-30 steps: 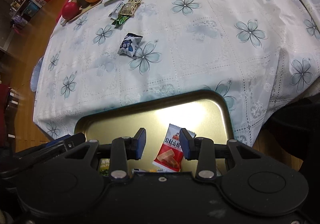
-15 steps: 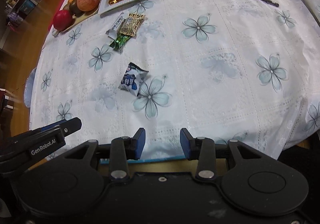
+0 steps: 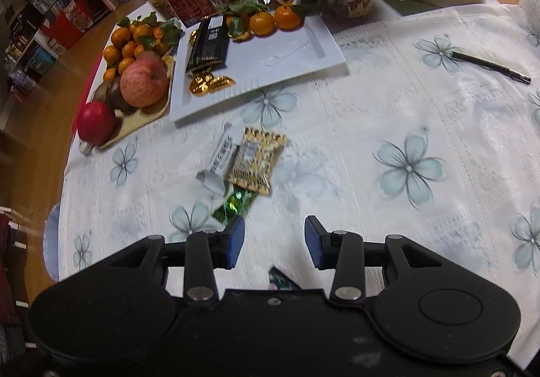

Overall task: Organize snacks
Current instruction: 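Grasp the green candy with the left tool while the right tool grasps the gold-brown wafer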

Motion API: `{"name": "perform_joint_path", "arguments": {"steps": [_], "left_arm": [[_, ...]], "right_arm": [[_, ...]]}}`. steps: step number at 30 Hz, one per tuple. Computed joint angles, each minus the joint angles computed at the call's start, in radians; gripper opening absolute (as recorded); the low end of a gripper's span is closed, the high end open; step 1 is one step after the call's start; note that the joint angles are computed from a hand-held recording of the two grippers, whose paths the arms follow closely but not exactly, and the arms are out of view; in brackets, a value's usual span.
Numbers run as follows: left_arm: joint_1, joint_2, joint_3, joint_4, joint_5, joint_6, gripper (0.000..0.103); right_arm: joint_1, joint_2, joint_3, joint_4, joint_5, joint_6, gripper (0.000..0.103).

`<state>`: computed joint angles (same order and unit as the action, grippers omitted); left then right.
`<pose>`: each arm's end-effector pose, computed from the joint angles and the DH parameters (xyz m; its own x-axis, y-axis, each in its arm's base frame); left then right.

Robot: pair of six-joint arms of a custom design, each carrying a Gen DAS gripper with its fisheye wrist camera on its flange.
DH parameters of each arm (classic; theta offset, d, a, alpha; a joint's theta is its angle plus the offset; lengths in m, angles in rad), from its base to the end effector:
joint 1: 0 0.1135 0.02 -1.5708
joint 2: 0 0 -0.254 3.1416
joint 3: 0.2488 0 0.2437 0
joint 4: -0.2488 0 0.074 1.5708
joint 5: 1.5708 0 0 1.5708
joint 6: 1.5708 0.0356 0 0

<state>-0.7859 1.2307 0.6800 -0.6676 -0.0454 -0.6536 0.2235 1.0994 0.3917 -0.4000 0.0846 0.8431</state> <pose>0.1466 -0.1444 0.1777 -0.9496 0.0911 -0.3000 0.1490 0.9730 -0.1761 0.1684 0.0352 0.1339 -0.7177 0.5999 -0.3536 0.5290 0.7999 0.2833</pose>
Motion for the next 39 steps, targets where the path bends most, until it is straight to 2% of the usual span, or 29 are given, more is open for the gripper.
{"name": "perform_joint_path", "arguments": {"steps": [4,7,10,13,17,20,26,32,33,35,37,39], "left_arm": [[0.065,-0.048,0.003,-0.012,0.006,0.015,0.034],[0.118,-0.068,-0.003,-0.01,0.058,0.037,0.034],[0.149,-0.07,-0.01,-0.007,0.101,0.055,0.034],[0.157,-0.077,-0.013,-0.01,0.116,0.062,0.034],[0.166,-0.097,-0.013,-0.017,0.119,0.066,0.034],[0.166,-0.104,-0.019,-0.019,0.118,0.059,0.034],[0.159,-0.105,-0.031,-0.021,0.115,0.052,0.034],[0.174,-0.112,-0.033,-0.027,0.121,0.05,0.034],[0.174,-0.112,-0.033,-0.026,0.124,0.05,0.034],[0.166,-0.113,-0.033,-0.023,0.125,0.049,0.034],[0.154,-0.111,-0.032,-0.022,0.121,0.049,0.034],[0.15,-0.109,-0.032,-0.023,0.126,0.054,0.034]], "right_arm": [[-0.023,0.285,0.057,0.292,0.045,0.007,0.042],[-0.026,0.478,0.135,0.428,0.098,0.0,0.042],[-0.029,0.619,0.213,0.493,0.123,-0.035,0.042],[-0.027,0.706,0.276,0.494,0.131,-0.081,0.042],[-0.022,0.703,0.265,0.458,0.027,-0.128,0.034],[0.035,0.649,0.21,0.436,0.028,-0.165,0.029],[0.13,0.574,0.13,0.295,-0.036,-0.185,0.024],[0.137,0.365,0.035,0.149,-0.176,-0.205,0.024],[0.112,0.323,0.027,0.148,-0.173,-0.19,0.025],[0.083,0.289,0.033,0.163,-0.1,-0.136,0.039],[0.055,0.33,0.068,0.194,-0.004,-0.079,0.04],[0.001,0.415,0.121,0.232,0.024,-0.049,0.04]]}}
